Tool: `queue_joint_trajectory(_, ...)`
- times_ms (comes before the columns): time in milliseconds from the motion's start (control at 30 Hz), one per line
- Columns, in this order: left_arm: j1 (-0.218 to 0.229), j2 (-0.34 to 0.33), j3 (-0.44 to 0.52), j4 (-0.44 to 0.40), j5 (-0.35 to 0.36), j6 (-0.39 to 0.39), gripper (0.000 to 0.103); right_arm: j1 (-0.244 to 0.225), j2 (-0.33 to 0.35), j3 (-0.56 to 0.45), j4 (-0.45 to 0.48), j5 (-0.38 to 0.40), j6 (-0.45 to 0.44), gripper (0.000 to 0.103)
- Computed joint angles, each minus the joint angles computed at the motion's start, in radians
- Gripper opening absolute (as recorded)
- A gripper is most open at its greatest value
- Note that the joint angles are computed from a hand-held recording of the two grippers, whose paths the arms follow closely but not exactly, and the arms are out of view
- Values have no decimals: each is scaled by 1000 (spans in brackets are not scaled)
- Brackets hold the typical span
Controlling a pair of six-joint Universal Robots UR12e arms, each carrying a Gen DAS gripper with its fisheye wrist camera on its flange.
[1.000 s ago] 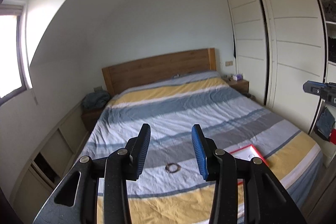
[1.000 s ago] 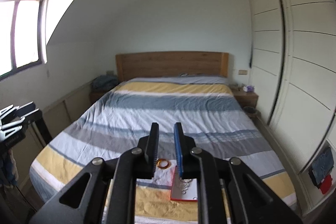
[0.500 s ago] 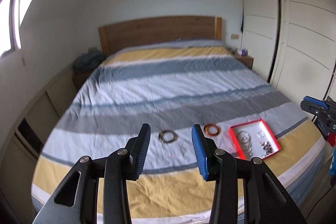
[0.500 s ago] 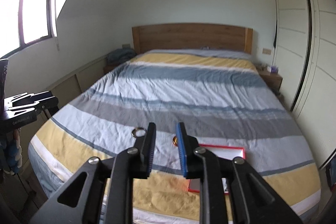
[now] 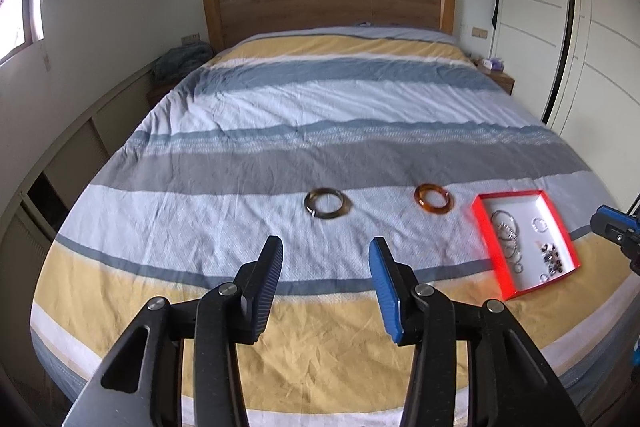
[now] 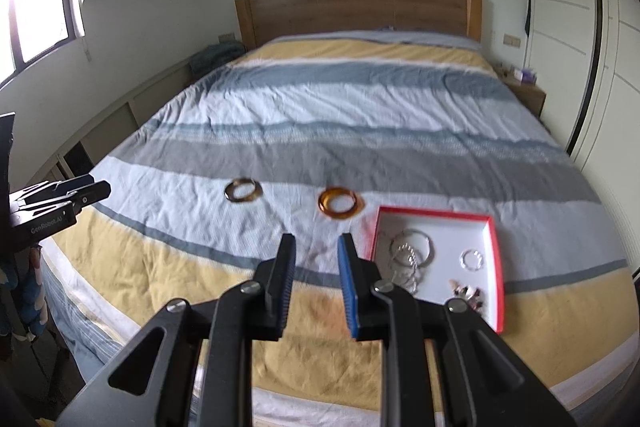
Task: Organize jewelry
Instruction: 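Withdraw both open grippers from the box back over the bed cover, then move the left gripper to the brown bangle while the right gripper approaches the amber bangle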
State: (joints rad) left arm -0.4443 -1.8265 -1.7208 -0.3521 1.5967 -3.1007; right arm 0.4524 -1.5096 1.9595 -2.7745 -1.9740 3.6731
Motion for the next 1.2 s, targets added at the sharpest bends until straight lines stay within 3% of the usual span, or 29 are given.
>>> queue_joint_trajectory(333,-41,7,-27,12,54,16,51,-11,6,42,-46,67,35,21)
queue_joint_trajectory(567,-55,18,-40,41,59,34,56,-3,8,44,-49,64,43,21)
queue_joint_trajectory(633,-56,18,-42,49,54,39,57,-1,9,43,-49,58,50,26)
queue_joint_trajectory(933,-37,-12,-28,47,12,29,58,-6,41,6,2,58,24,30)
queue_joint_trajectory(1200,5,-107,46,-31,22,-28,58,-62,132,-60,22,156,-20,30)
